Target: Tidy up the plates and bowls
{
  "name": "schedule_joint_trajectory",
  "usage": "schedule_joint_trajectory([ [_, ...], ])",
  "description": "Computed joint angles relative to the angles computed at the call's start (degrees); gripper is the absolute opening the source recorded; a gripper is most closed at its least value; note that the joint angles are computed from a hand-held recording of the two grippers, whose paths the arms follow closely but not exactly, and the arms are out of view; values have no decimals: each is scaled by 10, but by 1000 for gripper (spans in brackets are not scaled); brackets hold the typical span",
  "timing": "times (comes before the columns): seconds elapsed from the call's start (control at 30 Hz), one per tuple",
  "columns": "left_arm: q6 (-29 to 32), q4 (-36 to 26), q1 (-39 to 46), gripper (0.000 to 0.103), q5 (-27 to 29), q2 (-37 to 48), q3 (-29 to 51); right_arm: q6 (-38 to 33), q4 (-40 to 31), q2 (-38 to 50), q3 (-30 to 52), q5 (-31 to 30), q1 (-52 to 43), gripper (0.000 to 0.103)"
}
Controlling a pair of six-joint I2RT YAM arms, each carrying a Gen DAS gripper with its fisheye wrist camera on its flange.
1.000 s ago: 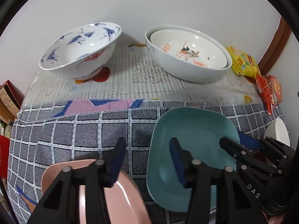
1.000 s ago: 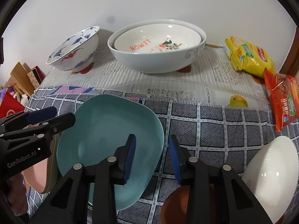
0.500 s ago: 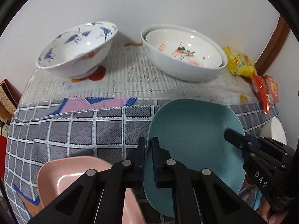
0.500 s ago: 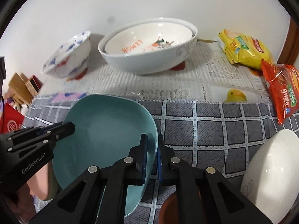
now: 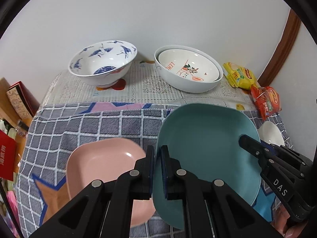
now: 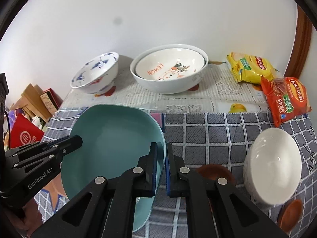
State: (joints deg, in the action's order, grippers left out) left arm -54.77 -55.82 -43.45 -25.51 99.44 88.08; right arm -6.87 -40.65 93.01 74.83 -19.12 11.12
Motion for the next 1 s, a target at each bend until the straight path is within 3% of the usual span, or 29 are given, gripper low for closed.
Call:
schedule_joint_trajectory([
  [0.53,-90,-81,-71,7,-61,-102,-47,26,-41,-132,-47,18,49,6],
  [1.0,-146,-134,-89,7,-86,-175,-102,74,-39,-160,-53,51,135,6],
])
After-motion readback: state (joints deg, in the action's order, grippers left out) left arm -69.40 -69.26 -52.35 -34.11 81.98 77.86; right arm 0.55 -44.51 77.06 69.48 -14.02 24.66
